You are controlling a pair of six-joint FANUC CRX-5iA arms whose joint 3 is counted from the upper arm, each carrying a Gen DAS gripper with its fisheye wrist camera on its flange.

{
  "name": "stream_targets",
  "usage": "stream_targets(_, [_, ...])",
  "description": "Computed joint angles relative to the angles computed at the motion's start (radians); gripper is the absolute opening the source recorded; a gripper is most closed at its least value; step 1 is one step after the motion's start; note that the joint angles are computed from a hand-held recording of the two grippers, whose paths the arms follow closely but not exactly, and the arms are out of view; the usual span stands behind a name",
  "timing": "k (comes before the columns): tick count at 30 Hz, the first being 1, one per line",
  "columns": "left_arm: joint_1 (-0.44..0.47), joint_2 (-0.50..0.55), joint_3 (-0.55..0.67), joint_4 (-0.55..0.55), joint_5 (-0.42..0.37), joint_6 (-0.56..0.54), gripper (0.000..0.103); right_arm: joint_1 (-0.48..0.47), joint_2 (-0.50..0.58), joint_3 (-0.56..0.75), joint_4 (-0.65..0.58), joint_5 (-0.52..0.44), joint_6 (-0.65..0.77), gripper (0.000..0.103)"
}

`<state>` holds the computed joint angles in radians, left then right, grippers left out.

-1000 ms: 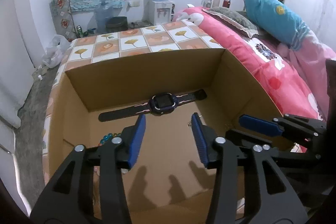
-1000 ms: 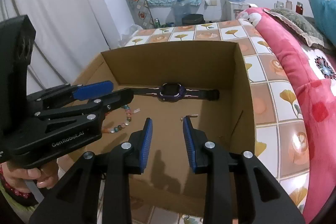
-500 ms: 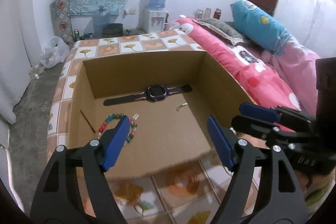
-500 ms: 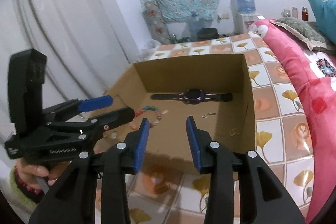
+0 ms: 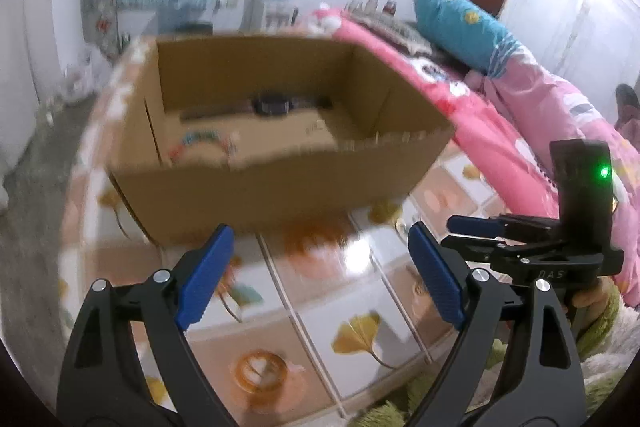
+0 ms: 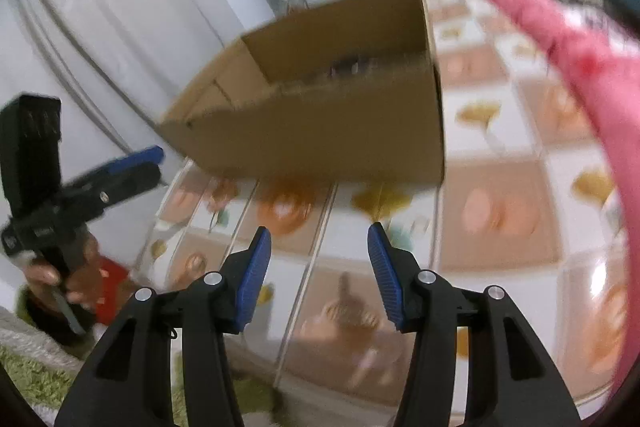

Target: Organize jewelry

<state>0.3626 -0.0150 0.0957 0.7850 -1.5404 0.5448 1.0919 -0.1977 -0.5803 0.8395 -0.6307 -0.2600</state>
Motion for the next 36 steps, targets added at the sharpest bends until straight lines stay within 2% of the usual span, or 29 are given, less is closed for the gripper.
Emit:
stream_targets(4, [-0.026,-0.004,-0.033,-0.077,-0.001,0.048,0.085,-0.016,0.026,0.024,-0.062,0.037,0.055,0.049])
stream_targets(7, [-0.033,-0.003,-0.052,-0.118,-0.009,0.073,0.085,-0.008,0.041,0.040,-0.080,0.017,0.085,0.049])
stream_targets(10, [-0.023,-0.042,-0.098,-0.134,0.039,0.029,0.085,0.009,0.051,0.041,-0.073,-0.010,0.074,0.049])
stream_targets(13, [-0.001,-0.093,-0.155,-0.122,0.083,-0.048,0.085,0.001,0.053,0.024,-0.068,0.025,0.058,0.049])
stream_targets(16, [0.008,-0.113,-0.179,-0.124,0.081,-0.091,0.084,-0.010,0.066,0.029,-0.078,0.044,0.074,0.048])
stream_targets(19, [0.000,-0.118,-0.188,-0.120,0.077,-0.101,0.077,-0.016,0.077,0.035,-0.072,0.045,0.082,0.047])
stream_targets(24, [-0.053,-0.135,-0.203,-0.125,0.144,-0.134,0.063,-0.020,0.083,0.033,-0.052,0.032,0.074,0.047])
stream_targets(27, [-0.085,-0.125,-0.194,-0.130,0.159,-0.156,0.053,-0.014,0.085,0.036,-0.050,0.001,0.081,0.045])
stream_targets(29, [-0.109,-0.108,-0.179,-0.138,0.153,-0.155,0.041,-0.011,0.089,0.041,-0.054,-0.022,0.088,0.042])
stream_targets(36, [-0.162,-0.072,-0.154,-0.154,0.183,-0.145,0.026,-0.019,0.093,0.043,-0.055,-0.054,0.091,0.040])
